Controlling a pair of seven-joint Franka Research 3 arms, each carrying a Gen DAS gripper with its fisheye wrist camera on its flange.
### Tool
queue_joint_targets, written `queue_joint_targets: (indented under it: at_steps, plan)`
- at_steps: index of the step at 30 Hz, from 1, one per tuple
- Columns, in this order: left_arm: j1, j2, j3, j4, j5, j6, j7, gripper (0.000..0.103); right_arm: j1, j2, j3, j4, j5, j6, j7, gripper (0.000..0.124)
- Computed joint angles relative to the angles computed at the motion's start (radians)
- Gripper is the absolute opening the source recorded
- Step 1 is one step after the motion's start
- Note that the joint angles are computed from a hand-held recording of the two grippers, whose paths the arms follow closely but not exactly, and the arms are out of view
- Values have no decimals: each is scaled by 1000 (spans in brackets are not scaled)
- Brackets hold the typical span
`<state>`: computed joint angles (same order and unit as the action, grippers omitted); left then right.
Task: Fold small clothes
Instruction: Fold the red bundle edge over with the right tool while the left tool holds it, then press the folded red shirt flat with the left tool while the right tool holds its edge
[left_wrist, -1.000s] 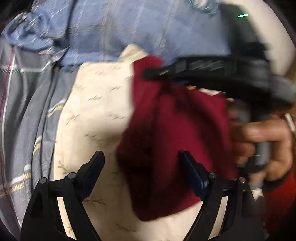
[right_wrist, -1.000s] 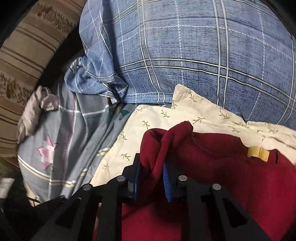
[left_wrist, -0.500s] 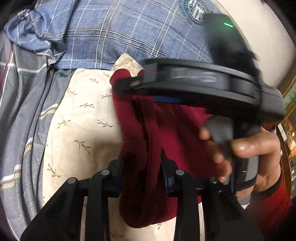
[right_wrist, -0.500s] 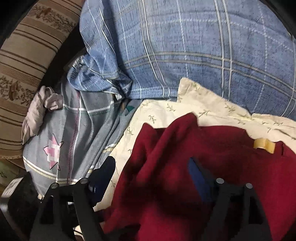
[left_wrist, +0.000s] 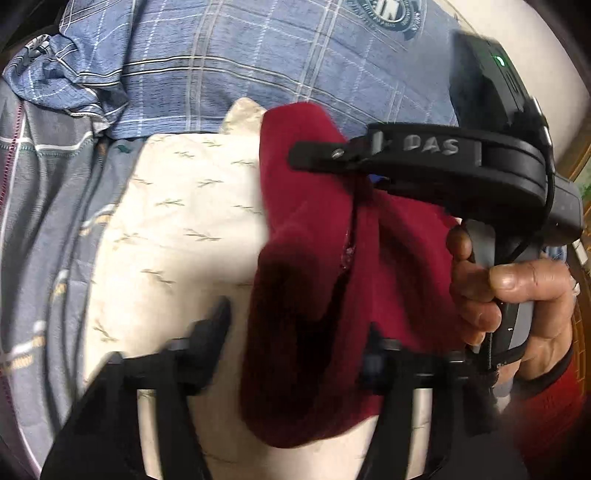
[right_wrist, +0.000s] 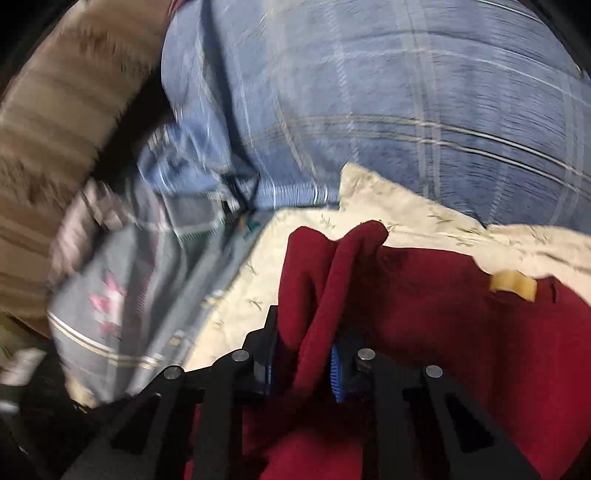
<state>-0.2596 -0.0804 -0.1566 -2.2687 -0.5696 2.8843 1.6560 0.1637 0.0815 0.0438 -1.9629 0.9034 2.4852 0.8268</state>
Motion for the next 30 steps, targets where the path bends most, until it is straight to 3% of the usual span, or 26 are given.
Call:
queue_joint_targets:
  at_steps: [1, 4, 6, 9, 11, 16, 19, 20, 22, 24, 25, 27, 28, 30]
  plan:
    - [-10, 6, -1, 19, -26, 6, 30, 20, -14, -16, -7, -9, 40, -23, -21, 19]
    - [-25, -17, -37, 42, 87, 36, -32, 20, -48, -76, -42, -44, 121, -66, -83, 18]
    - [-62, 0, -39, 92, 68, 29, -2, 20, -80, -126, -81, -62, 158, -107, -125, 17]
    - [-90, 70, -71, 204, 67, 0, 28, 18, -116, -177, -124, -80, 145, -105, -151, 17]
    - [-98, 146, -107, 301, 133, -21, -1, 18, -140, -194, -148, -93, 121, -85, -143, 17]
    - [-108, 346, -165, 495, 278, -88, -114, 17, -189, -142, -173, -110, 40, 4, -66, 16]
    - [-125, 441, -164, 573, 373, -148, -210, 18, -222, -50, -175, -76, -18, -21, 19, 17]
    - [-111, 453, -182, 578, 374, -155, -209, 20, -231, -29, -171, -72, -33, -23, 46, 24]
    - [-56, 428, -241, 541, 339, -132, -155, 42, -260, -37, -167, -81, 41, -66, 33, 31]
    - [-9, 375, -282, 496, 283, -138, -93, 62, -272, -70, -167, -101, 65, -80, 34, 53]
    - [12, 330, -295, 453, 243, -125, -57, 67, -274, -109, -167, -132, 64, -69, 29, 63]
    - [25, 260, -297, 379, 185, -77, 15, 69, -263, -180, -166, -190, 70, -48, -16, 65]
    - [9, 221, -270, 342, 216, -52, 5, 71, -255, -201, -168, -210, 62, -41, -28, 65]
    - [-44, 184, -191, 297, 387, -16, -132, 72, -231, -266, -163, -271, 40, -4, -62, 66]
